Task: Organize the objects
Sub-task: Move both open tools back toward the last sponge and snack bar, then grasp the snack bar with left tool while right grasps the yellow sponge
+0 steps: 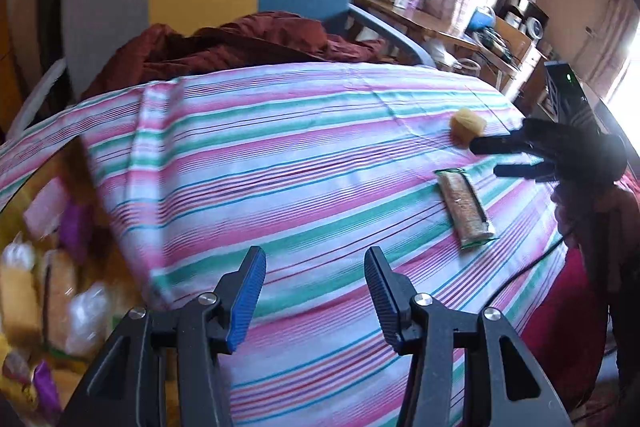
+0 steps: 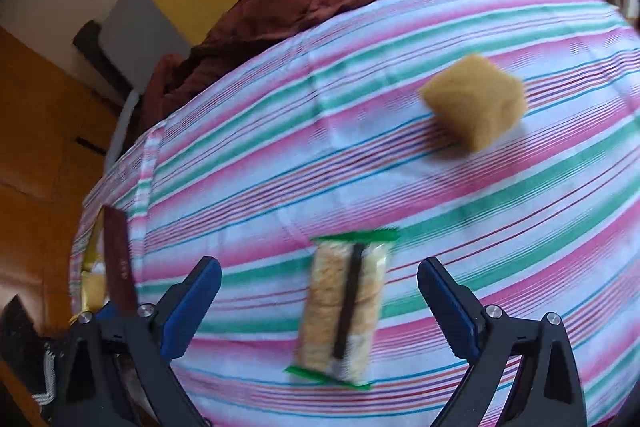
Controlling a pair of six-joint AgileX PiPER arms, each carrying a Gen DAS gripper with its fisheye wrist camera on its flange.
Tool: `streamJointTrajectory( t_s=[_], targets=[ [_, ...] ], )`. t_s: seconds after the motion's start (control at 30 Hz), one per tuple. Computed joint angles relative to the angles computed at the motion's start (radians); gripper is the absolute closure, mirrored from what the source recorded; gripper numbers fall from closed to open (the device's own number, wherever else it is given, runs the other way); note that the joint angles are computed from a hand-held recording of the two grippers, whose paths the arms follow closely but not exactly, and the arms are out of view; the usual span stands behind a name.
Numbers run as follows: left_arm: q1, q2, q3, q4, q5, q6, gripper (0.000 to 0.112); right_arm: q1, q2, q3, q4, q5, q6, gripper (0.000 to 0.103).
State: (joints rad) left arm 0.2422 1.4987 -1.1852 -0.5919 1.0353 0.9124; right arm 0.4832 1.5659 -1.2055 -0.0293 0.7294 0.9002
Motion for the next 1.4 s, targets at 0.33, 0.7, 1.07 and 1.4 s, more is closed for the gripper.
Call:
streamJointTrajectory(
  t_s=[0.33, 0.7, 1.07, 1.4],
  targets=[
    [-0.252, 0.189, -0.155, 0.006, 0.017, -0.128, 0.061, -0.096, -0.011, -0.034, -0.285, 0.166, 0.134, 0.007],
    [-0.494, 0.292, -0.24, -0.004, 0.028, -0.229, 0.059, -0.215, 0.188, -0.179, -0.225, 0.178, -0.219, 0.009],
    [-0.533, 0.339, -0.217, 0.029, -0.027, -0.274, 0.058, -0.203, 0.21, -0.155, -0.296, 0.184, -0.233, 0.035],
    [-0.638, 0.324, -0.207, 0.164, -0.11, -0.4, 0.054, -0.162, 0.061, -0.059, -0.283, 0.231, -0.105, 0.035]
  ],
)
